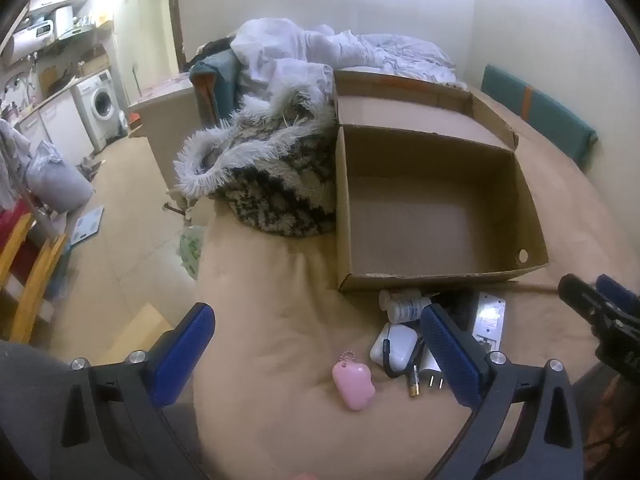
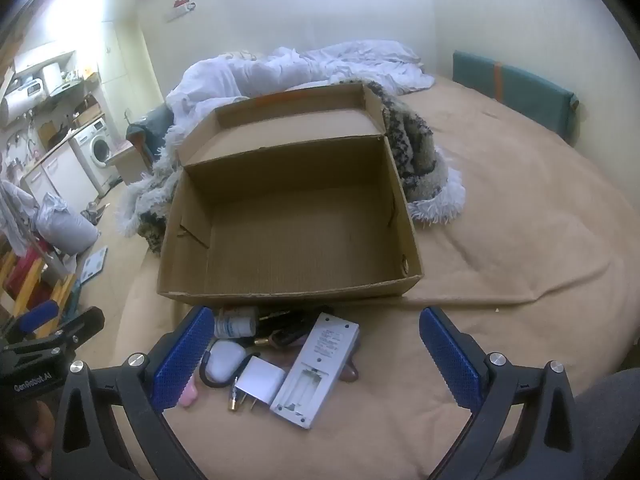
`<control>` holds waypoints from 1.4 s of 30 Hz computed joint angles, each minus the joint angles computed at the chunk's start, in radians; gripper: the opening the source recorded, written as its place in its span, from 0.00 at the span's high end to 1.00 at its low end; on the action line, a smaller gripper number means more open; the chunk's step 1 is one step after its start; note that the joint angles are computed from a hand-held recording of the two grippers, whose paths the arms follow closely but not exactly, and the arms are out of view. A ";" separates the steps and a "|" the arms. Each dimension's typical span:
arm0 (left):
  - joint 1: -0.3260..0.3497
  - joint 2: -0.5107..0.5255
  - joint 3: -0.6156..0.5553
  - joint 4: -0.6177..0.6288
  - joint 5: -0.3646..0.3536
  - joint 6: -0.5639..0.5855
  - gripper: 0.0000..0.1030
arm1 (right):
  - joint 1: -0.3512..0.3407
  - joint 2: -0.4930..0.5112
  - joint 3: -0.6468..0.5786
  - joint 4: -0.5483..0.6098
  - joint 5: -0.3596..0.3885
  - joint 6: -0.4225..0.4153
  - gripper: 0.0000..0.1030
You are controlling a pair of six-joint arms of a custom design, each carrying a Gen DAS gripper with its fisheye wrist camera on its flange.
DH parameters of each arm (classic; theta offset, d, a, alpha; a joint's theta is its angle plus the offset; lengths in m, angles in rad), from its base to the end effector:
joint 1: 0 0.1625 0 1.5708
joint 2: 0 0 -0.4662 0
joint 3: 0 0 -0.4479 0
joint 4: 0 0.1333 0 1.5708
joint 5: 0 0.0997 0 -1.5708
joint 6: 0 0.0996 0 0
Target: Organize rigid objects
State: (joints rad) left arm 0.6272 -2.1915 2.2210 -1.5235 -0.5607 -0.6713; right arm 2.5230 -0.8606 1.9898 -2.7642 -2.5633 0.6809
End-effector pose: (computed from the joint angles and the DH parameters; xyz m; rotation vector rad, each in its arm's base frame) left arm -0.0924 -0.3358 0.4681 0.3537 2.2286 -0.8413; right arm 0.5164 -0.3063 0.0631 0.2746 -2.3110 0.9694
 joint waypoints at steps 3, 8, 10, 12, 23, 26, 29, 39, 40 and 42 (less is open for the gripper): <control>-0.002 0.004 -0.004 0.022 0.007 -0.012 0.01 | 0.000 -0.001 0.000 -0.002 0.005 0.001 0.00; 0.000 0.004 0.001 0.000 0.007 0.000 0.01 | 0.000 0.000 0.000 -0.001 0.001 0.002 0.00; -0.003 0.005 -0.004 0.005 0.004 -0.004 0.01 | 0.001 0.000 -0.001 0.003 0.000 0.003 0.00; 0.000 0.004 -0.003 -0.003 0.003 -0.001 0.01 | 0.001 0.000 -0.001 0.004 0.000 0.003 0.00; 0.000 -0.001 -0.005 -0.002 0.007 0.004 0.01 | 0.001 0.001 -0.002 0.005 0.000 0.002 0.00; -0.001 -0.003 -0.006 -0.001 0.000 0.004 0.01 | 0.000 0.001 -0.002 0.005 0.001 0.004 0.00; -0.005 -0.004 -0.011 0.011 0.000 -0.004 0.01 | 0.000 0.002 -0.002 0.004 0.000 0.003 0.00; -0.006 -0.005 -0.011 0.011 -0.001 -0.004 0.01 | 0.000 0.002 -0.001 0.002 -0.001 0.001 0.00; -0.005 -0.006 -0.008 0.007 0.000 -0.002 0.01 | 0.000 0.002 -0.001 0.002 -0.001 0.001 0.00; -0.005 -0.006 -0.008 0.006 0.000 -0.001 0.01 | -0.001 0.002 -0.001 0.003 -0.001 0.002 0.00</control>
State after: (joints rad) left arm 0.6219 -2.1977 2.2129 -1.5174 -0.5610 -0.6726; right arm 2.5221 -0.8582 1.9889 -2.7614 -2.5641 0.6824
